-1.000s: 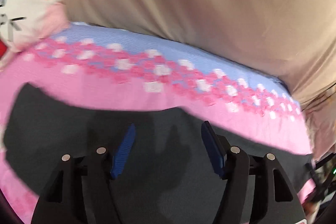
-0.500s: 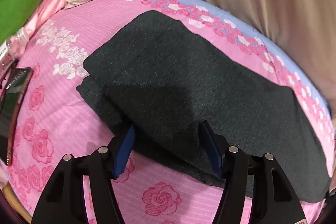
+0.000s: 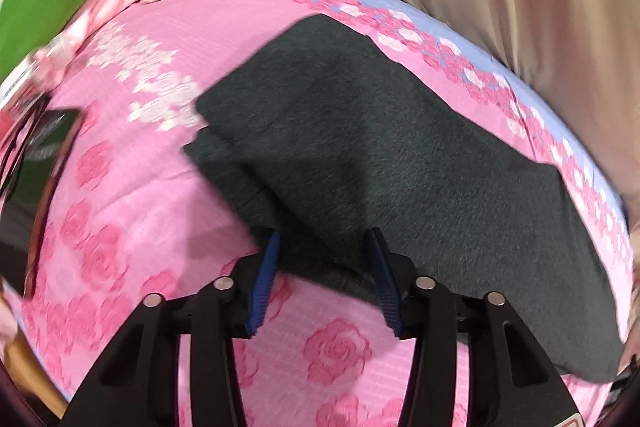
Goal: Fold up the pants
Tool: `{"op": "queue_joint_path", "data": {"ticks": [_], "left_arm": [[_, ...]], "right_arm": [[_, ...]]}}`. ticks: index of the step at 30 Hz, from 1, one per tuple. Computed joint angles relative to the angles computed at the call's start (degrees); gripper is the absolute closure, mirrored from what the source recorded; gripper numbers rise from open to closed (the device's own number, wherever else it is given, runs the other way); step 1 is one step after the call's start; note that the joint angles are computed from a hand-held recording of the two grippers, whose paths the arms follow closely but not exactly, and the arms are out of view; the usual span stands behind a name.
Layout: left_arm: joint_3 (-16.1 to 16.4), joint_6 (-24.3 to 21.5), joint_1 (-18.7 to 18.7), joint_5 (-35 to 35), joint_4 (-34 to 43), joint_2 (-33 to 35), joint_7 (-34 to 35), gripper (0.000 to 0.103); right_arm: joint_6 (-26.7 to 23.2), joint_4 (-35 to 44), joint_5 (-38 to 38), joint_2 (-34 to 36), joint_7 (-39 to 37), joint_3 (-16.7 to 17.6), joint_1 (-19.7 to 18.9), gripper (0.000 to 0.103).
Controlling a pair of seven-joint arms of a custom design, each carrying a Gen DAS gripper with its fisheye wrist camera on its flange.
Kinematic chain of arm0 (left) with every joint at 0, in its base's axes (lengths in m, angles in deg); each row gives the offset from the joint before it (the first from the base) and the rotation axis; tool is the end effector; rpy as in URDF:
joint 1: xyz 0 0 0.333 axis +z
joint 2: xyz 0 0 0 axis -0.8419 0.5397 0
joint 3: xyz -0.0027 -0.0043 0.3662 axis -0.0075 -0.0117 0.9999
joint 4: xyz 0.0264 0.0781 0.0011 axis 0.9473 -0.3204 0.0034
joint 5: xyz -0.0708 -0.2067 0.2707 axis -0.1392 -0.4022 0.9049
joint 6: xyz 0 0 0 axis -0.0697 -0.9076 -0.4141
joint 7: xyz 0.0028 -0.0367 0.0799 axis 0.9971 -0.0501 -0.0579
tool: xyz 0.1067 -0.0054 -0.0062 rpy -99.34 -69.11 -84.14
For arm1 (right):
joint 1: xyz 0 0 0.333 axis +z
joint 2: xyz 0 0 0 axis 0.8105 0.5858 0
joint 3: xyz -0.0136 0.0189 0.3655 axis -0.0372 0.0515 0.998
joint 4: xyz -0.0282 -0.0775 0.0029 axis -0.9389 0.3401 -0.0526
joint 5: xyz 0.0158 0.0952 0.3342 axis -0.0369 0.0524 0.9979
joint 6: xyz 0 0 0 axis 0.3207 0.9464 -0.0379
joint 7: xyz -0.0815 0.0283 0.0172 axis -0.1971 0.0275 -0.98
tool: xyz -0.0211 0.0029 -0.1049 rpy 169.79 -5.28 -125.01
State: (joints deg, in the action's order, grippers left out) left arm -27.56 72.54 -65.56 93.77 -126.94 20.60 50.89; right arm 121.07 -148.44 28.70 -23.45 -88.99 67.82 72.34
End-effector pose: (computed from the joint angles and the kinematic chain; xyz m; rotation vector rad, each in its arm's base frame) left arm 0.6169 -0.2324 0.4958 -2.1619 1.7980 -0.7223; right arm 0.3074 0.1766 0.5116 -1.0827 2.1922 -0.9854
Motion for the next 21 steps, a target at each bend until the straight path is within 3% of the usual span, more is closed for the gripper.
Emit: {"op": "queue_joint_path", "data": {"ticks": [4, 7, 9, 10, 11, 14, 15, 16, 17, 18, 19, 20, 21], "left_arm": [[1.25, 7.14, 0.34, 2.31, -5.74, -4.45, -2.47, 0.062], [-0.1, 7.52, 2.68, -1.35, -5.46, -4.01, -0.74, 0.046], [-3.63, 8.71, 6.28, -8.18, -4.9, -2.6, 3.82, 0.046], [-6.47, 9.28, 8.83, -12.87, -4.22, -1.35, 7.35, 0.041], [-7.68, 9.45, 9.87, -15.32, -3.81, -0.64, 8.77, 0.032], [-9.04, 9.03, 11.03, -19.52, -0.57, 2.93, 10.08, 0.032], [-8.72, 9.22, 10.65, -20.16, -0.04, 3.48, 10.52, 0.034], [-6.41, 8.93, 8.71, -17.24, 0.5, 3.59, 7.94, 0.056], [-4.45, 7.16, 7.23, -12.98, 1.32, 3.45, 5.24, 0.09], [-4.5, 7.7, 7.39, -12.73, 1.03, 3.28, 5.45, 0.091], [-6.54, 8.89, 9.37, -16.31, -0.1, 2.84, 8.59, 0.092], [-8.68, 9.32, 11.5, -18.33, -1.11, 2.32, 10.6, 0.093], [-9.87, 9.55, 12.79, -19.66, -1.86, 1.93, 12.42, 0.093]], "right_arm": [[13.03, 9.04, -7.02, 13.18, -0.39, -0.26, 1.23, 0.073], [21.83, 19.41, -10.81, 25.12, -4.04, -0.09, 3.59, 0.071], [24.99, 25.19, -10.95, 30.88, -6.87, -0.44, 5.82, 0.064], [26.28, 28.92, -9.31, 34.52, -10.87, -0.25, 7.06, 0.059], [26.4, 31.25, -7.75, 36.59, -14.08, -0.15, 8.11, 0.054], [25.32, 39.34, -3.35, 43.35, -25.25, 0.54, 11.03, 0.05], [24.32, 41.67, -1.57, 45.24, -28.68, 0.71, 11.76, 0.05], [22.86, 44.35, 0.8, 47.51, -32.85, 1.03, 12.25, 0.05], [21.62, 45.75, 2.95, 48.77, -35.47, 1.14, 12.66, 0.056], [20.42, 47.46, 6.32, 50.32, -38.78, 1.64, 12.45, 0.065], [20.58, 48.14, 8.23, 50.96, -39.93, 1.46, 12.36, 0.083], [22.36, 48.26, 10.0, 51.19, -40.01, 1.27, 12.06, 0.089], [23.72, 47.81, 10.74, 50.9, -40.18, 0.8, 12.22, 0.089]]}}
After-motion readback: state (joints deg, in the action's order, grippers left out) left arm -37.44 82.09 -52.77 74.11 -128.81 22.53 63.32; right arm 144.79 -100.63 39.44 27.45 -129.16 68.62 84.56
